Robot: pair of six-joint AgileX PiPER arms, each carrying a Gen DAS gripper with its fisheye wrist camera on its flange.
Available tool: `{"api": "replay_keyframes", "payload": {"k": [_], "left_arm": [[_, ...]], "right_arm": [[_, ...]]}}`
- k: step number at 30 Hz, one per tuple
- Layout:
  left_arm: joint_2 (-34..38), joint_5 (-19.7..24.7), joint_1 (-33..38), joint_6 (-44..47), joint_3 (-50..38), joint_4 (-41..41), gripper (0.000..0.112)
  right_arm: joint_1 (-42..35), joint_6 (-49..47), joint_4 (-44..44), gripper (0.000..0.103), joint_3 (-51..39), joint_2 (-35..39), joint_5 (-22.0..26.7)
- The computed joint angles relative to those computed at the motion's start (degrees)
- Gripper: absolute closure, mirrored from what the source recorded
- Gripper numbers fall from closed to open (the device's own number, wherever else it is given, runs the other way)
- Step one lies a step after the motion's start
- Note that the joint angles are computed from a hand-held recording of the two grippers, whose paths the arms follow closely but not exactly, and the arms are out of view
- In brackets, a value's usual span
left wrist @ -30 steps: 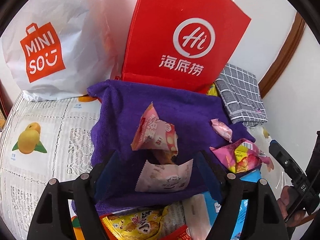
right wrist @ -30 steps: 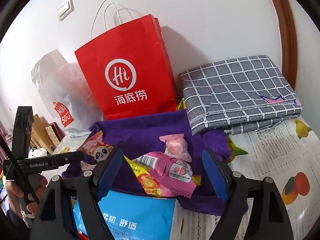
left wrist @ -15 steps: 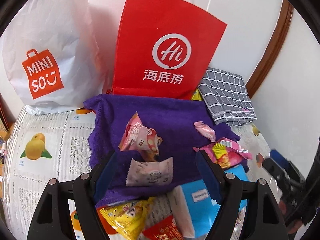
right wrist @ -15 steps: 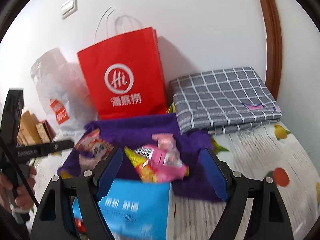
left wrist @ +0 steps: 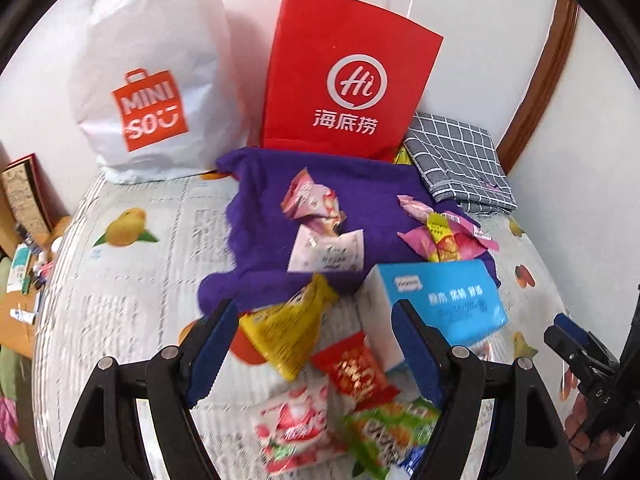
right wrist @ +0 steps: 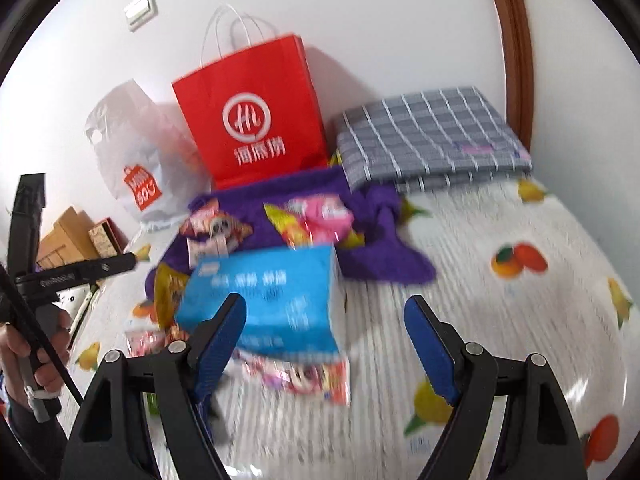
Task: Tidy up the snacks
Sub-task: 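Open both tools to drop the packets on the towel and withdraw, then grasp the long pink stick packet with the right tool while the left tool grasps the green cracker packet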
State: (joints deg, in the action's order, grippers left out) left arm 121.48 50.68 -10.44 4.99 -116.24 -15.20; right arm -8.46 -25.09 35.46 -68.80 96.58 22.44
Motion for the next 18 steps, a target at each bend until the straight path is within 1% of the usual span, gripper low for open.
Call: {"api": "replay_keyframes", "payload": {"k": [1, 2, 4, 6, 8, 9, 10, 13, 14, 15, 16, 18], "left_arm": [[-1.05, -0.77, 0.29, 0.29, 1.95, -0.32, 0.036], [-2.36, -1.71, 0.72, 0.88, 4.42, -1.18, 0.036], [-3.46, -2.50, 0.89, 1.21, 6.60, -1.61, 0.036], [-4.86, -3.52, 0.94, 1.09, 9.28, -1.12, 0.036], [-6.25, -4.36, 1.23, 1.85, 11.86, -1.18, 0.036], [-6.78, -4.73, 1.40, 2.08, 12.82, -1.16, 0.036], [-7.32, -5.10, 1.49, 2.26, 13.75, -1.15, 0.036], [-8.84, -6.03, 2.38, 3.66, 16.53, -2.12, 0.036], [-9.13, -6.27, 2.58, 4.07, 17.15, -2.39, 0.036], [-9.41, -6.49, 2.76, 4.41, 17.71, -2.56, 0.036], [-9.68, -6.81, 2.91, 4.77, 18.34, -2.79, 0.036], [-9.94, -7.29, 3.19, 5.41, 19.26, -3.34, 0.036]], "right_arm": [[-0.35, -2.23, 2.17, 0.022, 1.17, -0.33, 0.12], [-0.95, -6.38, 6.24, 0.022, 2.21, -0.40, 1.58], [-0.88, -9.66, 9.04, 0.022, 2.60, 0.17, 3.54], [1.42, -11.16, 8.54, 0.022, 4.21, -0.02, 0.90], [4.68, -11.48, 5.26, 0.022, 5.15, 0.26, -2.90], [5.72, -11.21, 3.78, 0.022, 4.81, 0.82, -3.70], [6.42, -13.18, 4.46, 0.022, 4.46, 1.51, -3.94], [6.15, -24.14, 12.20, 0.022, 1.53, 5.06, -0.11], [5.59, -25.55, 13.10, 0.022, -0.17, 6.81, 2.26], [5.36, -25.59, 12.65, 0.023, -1.57, 8.11, 4.06], [5.30, -23.52, 9.99, 0.024, -3.20, 9.45, 5.58], [5.92, -18.29, 3.58, 0.028, -4.95, 11.01, 5.40]]}}
